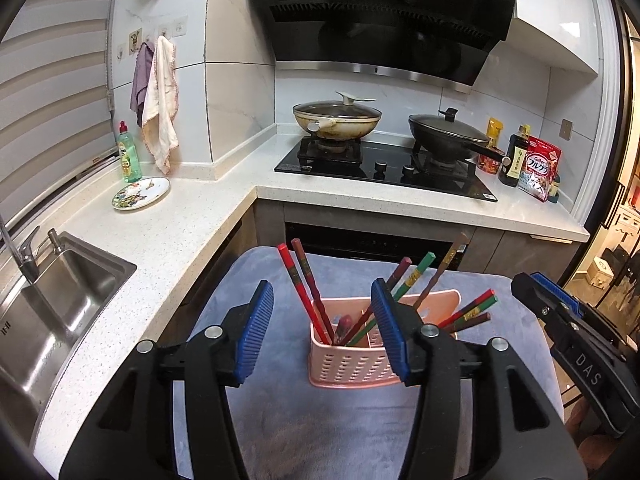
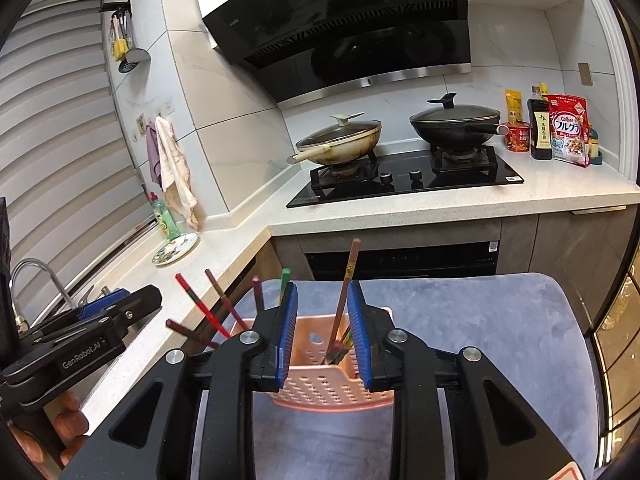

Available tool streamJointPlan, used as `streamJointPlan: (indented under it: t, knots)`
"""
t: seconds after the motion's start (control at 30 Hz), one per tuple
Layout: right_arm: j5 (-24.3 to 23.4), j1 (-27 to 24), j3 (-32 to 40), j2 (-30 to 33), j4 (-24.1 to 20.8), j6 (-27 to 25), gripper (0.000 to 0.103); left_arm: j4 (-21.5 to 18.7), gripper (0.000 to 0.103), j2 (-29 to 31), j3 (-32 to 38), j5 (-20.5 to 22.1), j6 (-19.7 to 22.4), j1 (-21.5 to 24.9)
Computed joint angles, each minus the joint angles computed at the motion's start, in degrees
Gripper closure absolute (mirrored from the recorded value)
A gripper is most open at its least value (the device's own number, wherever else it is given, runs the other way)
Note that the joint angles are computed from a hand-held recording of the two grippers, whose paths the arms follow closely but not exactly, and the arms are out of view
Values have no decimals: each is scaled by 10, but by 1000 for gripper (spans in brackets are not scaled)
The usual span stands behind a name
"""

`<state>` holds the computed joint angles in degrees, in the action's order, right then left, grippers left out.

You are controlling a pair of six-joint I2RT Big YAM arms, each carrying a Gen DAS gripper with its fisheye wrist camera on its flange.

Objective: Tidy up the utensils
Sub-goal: 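Withdraw both open tools away from the basket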

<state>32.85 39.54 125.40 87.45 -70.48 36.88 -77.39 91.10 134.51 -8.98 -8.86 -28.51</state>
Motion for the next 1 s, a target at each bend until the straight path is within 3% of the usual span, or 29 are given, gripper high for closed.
streamJointPlan:
  t: [0.3, 0.63, 0.8, 0.9, 1.0]
  knots:
    - [38, 53, -13, -14, -39, 19, 72, 21, 53, -64, -91, -16, 9, -12]
    - [100, 119, -9, -15, -126, 55, 72, 38, 53, -134, -192, -33, 15, -31]
    - [108, 140, -23, -23, -154, 84, 72, 41, 48, -161, -227, -35, 5, -40]
    - [107, 149, -43, -36, -159, 107, 64, 43, 45, -176, -248, -42, 1, -46]
    - [115, 158, -51, -40, -174, 126, 64, 42, 45, -187, -266, -42, -4, -50]
